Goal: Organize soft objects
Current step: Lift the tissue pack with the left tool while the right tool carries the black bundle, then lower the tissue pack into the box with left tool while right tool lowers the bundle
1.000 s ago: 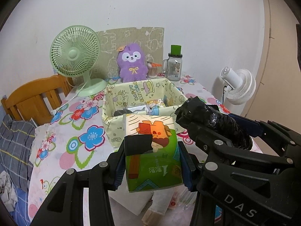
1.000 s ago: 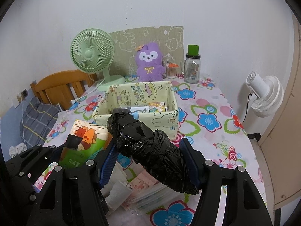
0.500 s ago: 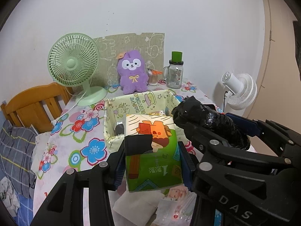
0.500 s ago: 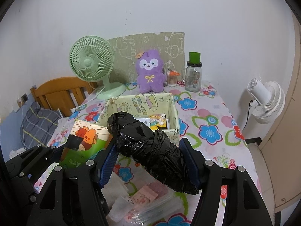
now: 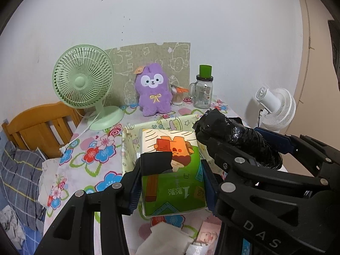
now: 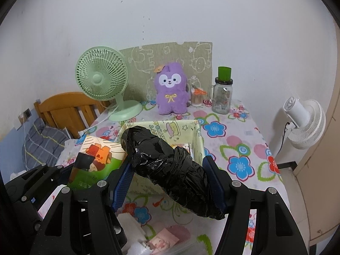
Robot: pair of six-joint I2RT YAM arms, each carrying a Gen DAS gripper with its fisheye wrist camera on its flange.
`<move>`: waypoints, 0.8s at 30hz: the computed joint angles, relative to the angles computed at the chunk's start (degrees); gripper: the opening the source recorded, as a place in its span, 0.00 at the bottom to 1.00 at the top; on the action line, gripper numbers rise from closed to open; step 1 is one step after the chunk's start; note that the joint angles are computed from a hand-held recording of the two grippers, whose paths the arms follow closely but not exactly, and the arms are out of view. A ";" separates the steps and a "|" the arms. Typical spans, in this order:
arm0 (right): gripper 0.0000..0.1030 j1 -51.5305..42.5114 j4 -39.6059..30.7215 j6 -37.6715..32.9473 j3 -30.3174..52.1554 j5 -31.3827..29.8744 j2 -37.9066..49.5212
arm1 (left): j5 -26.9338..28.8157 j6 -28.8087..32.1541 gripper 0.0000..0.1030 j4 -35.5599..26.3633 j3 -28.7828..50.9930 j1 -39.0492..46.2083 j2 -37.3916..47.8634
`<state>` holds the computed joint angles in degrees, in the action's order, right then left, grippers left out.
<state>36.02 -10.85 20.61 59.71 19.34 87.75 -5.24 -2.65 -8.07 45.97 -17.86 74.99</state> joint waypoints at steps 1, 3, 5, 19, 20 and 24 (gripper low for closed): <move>0.66 -0.40 -0.01 -0.15 0.63 -0.45 0.49 | -0.01 0.20 0.50 0.08 0.58 0.13 0.65; 0.66 -1.09 -0.10 -0.34 1.71 -1.24 1.40 | 0.09 0.52 0.50 0.25 1.57 0.39 1.86; 0.66 -1.64 -0.17 -0.54 2.75 -1.58 2.45 | 0.41 0.76 0.50 0.33 2.57 0.76 3.12; 0.66 -5.32 -0.87 -1.54 10.18 -4.59 10.24 | 2.47 1.78 0.50 0.47 10.21 2.94 12.68; 0.66 -5.57 -1.06 -1.67 10.83 -4.83 10.87 | 2.44 1.87 0.50 0.52 10.68 3.02 13.25; 0.66 -6.42 -1.28 -2.01 13.01 -6.02 13.11 | 2.49 2.85 0.50 0.88 12.45 3.46 15.61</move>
